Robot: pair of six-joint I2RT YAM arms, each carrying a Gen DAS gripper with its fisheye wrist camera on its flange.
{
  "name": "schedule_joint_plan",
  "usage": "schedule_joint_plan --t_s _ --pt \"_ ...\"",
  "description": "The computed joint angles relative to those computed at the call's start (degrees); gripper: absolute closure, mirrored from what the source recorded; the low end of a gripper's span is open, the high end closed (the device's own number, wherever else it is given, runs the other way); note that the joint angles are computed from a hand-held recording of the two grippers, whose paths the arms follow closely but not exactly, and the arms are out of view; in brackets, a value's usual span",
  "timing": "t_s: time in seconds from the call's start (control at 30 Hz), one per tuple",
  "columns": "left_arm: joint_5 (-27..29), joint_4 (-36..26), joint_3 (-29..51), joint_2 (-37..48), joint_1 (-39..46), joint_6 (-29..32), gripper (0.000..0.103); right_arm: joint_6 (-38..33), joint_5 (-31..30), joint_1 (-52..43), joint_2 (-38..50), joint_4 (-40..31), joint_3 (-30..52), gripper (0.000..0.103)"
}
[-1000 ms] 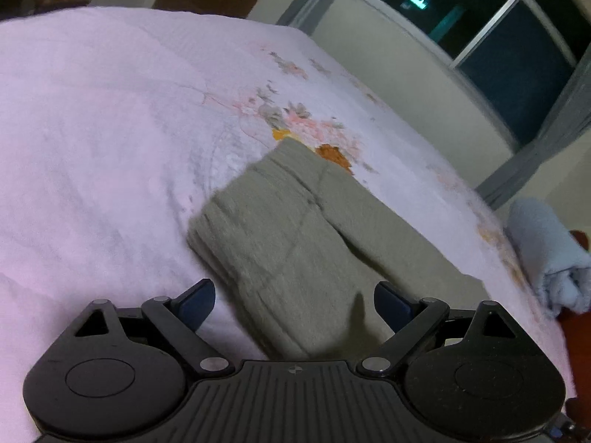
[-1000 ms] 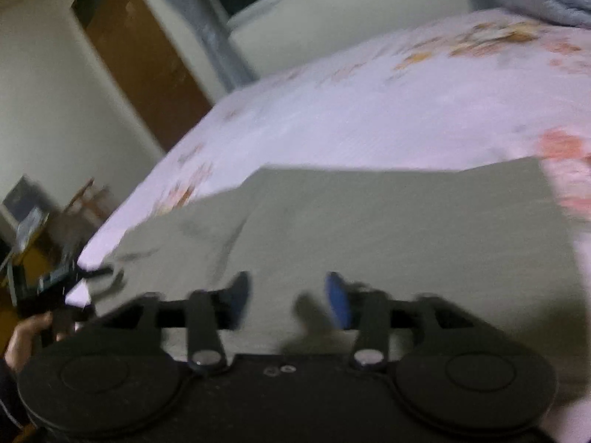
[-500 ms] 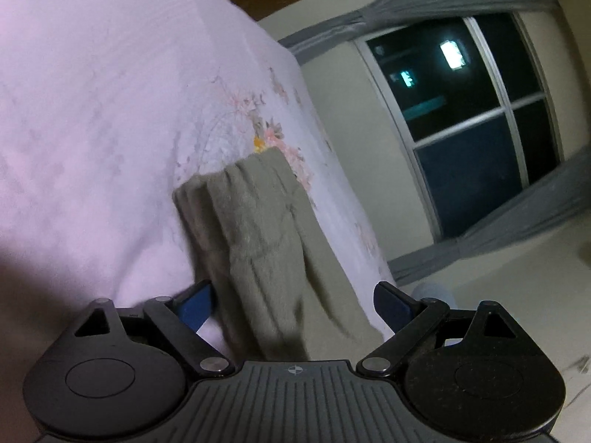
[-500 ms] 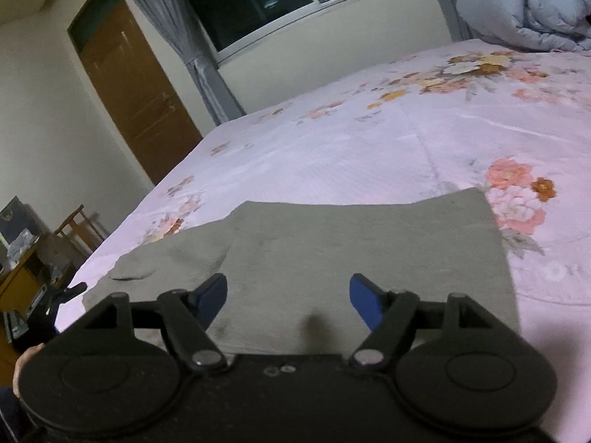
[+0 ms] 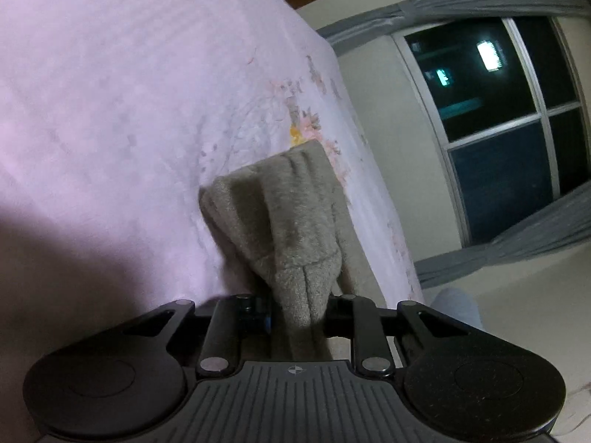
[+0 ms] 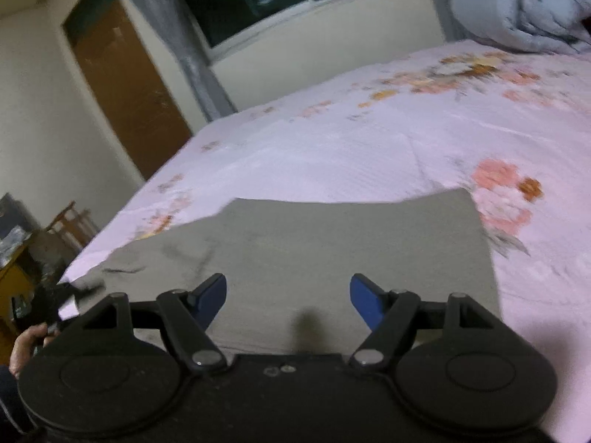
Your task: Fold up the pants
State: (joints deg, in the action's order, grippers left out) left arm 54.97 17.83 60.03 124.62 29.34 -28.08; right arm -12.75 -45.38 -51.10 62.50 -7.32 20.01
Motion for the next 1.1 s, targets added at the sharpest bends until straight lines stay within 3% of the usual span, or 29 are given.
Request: schedule_joint_plan --t_s 0.07,0.13,0.2,0.33,0.4,0.53,0.73,0.87,0.97,1.03,1.1 --pt "-0.73 -4.65 1.74 -0.71 -0.58 4.94 0.077 -0.65 -2.31 -2.77 0.56 -0.92 0.22 0.036" --pt "-0.65 -9.69 7.43 1.74 -1.22 4.85 0.074 -2.99 -4.62 -5.67 0.19 -3.10 0.64 0.036" --pt "-4.01 -12.71 9.15 0.69 -2.32 7.50 0.083 -6.34 -6.22 -8.53 0.26 -6.56 1.77 0.036" --pt "-10.42 -7.44 1.20 -9.03 -4.83 13.03 0.086 -13.38 -11.21 -16.76 1.97 -13.65 5.12 0.036" --pt "-14.05 -7.07 -1.27 -14.07 -6.98 18.87 0.086 -15.81 -12.86 -20.36 4.50 -15.71 7.13 0.036" --pt "-15.54 -9.10 -4.15 -25.36 -13.19 28.36 0.086 -20.82 -16.43 -27.95 11.57 -20.45 11.91 0.035" --pt "-24.86 -15.22 -5.11 -39.24 -33.92 42.89 0.086 -26.94 -20.48 -37.21 20.26 -26.52 18.96 0.035" --pt "-30.13 -18.00 -6.25 -40.28 -50.90 45.12 0.086 -29.26 -21.92 -42.62 25.91 -28.83 23.94 0.035" --pt "-38.83 -16.74 -7.95 -35.55 -64.39 45.83 0.086 -27.42 -21.56 -45.12 27.80 -26.68 25.47 0.035" --pt "-47.81 -15.44 -10.25 -33.14 -73.10 46.58 0.086 -26.71 -21.42 -46.45 29.48 -26.25 26.82 0.035" --pt "-57.65 -7.00 -15.96 -33.09 -79.09 48.83 0.086 -27.07 -21.18 -47.35 31.09 -26.94 28.40 0.035"
